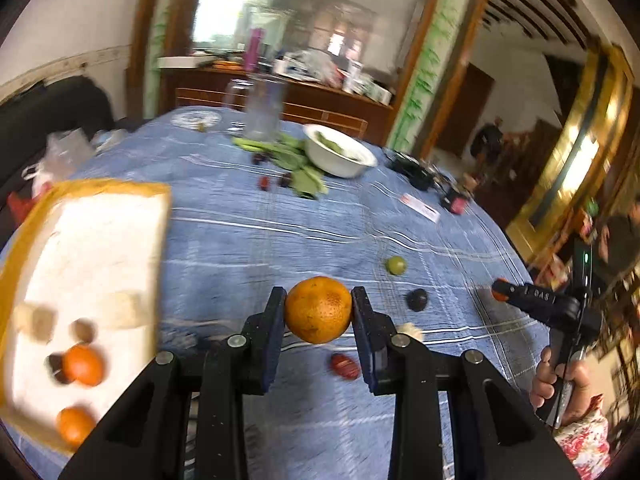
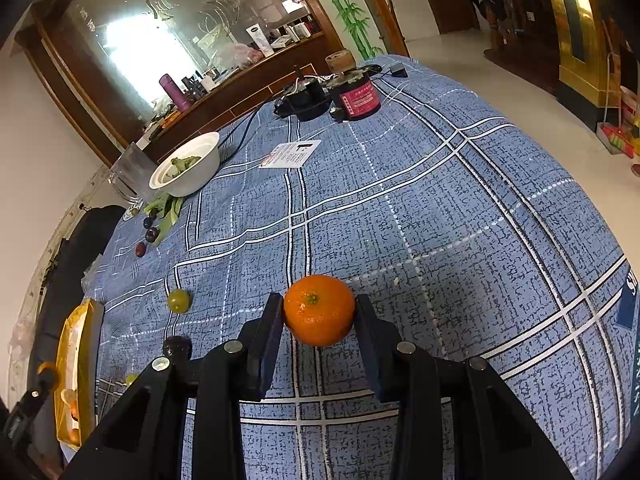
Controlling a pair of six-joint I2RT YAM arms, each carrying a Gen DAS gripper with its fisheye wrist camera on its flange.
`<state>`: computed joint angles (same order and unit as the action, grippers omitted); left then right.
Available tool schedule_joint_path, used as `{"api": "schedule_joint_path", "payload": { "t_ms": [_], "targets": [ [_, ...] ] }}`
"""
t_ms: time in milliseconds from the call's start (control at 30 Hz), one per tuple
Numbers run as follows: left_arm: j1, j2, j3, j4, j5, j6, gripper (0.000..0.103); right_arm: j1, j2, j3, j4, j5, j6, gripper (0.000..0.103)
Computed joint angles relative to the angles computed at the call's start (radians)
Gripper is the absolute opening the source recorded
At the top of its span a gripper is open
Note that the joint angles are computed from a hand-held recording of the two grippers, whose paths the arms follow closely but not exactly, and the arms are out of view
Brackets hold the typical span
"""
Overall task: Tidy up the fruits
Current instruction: 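Carry both tangerines over the white tray and open both tools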
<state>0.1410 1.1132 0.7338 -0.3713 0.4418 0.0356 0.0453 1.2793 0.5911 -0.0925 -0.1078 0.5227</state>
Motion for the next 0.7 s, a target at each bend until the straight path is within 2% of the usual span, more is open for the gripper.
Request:
{"api": "schedule_joint_path", "payload": {
  "t_ms": [67,200,367,467,700],
  "targets": [
    [0.111,-0.024,0.002,-0.038,0.046,0.032,0.031,0.024,-0.004,-0.001,0.000,0.021,0.005,0.038],
    [0.308,-0.024,0.010,-0.061,0.070,0.120,0.031,0.101,-0.012,0.017,-0.015,0.008,0.039,0.038],
    [0.531,0.105,0.082,-0.085,0.124,0.238,0.032,0.314,-0.012,0.080,-0.036,0.075,0.086,0.038],
    [0.577,0.193,0.141,-0.090,0.112,0.281,0.032,0.475,0.055,0.183,-0.053,0.125,0.094,0.038],
    [0.585,0.445,0.340,-0.122,0.083,0.289,0.032,0.781,0.374,0.550,-0.114,0.174,0.052,0.039]
  ]
}}
